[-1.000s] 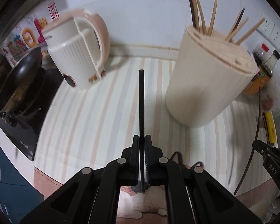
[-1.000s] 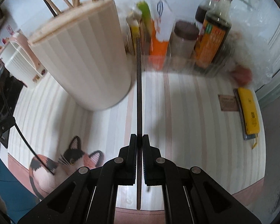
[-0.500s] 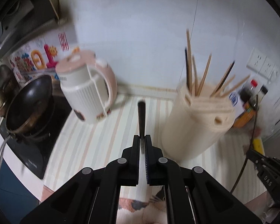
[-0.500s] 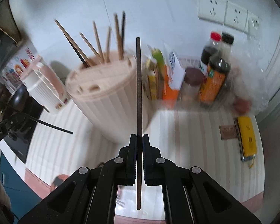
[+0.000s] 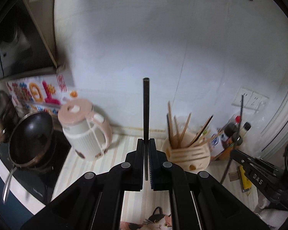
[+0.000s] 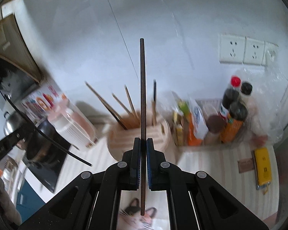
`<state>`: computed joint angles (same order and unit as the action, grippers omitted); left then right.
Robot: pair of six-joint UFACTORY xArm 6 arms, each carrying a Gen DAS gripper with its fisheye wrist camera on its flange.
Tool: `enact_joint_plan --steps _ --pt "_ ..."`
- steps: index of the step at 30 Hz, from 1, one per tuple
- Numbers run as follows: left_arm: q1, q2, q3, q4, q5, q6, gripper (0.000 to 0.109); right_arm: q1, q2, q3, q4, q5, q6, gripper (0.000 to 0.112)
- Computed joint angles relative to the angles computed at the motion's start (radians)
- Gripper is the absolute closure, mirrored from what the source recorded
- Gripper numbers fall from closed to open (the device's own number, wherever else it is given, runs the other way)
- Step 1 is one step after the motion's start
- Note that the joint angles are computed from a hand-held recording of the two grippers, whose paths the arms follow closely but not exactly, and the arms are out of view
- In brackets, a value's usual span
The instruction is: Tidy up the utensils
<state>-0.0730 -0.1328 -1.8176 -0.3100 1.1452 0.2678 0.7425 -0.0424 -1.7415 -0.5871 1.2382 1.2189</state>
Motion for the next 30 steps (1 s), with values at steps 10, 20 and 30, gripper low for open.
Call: enact_joint_plan --steps 10,20,30 --pt "-0.033 0.178 -0.331 -0.062 0.105 -0.037 0.107 -0.081 0.170 -0.290 -0.057 -0.011 -0.103 0.107" --pt "-0.120 0.365 -0.555 -0.041 0.154 -0.104 0.107 -0.161 0.189 -0.248 -0.158 -0.164 -0.054 0.107" --pt "-0.151 0.622 -0.865 -0.015 0.308 -0.166 0.107 -0.210 0.170 -0.104 -0.244 -0.297 0.004 0.107"
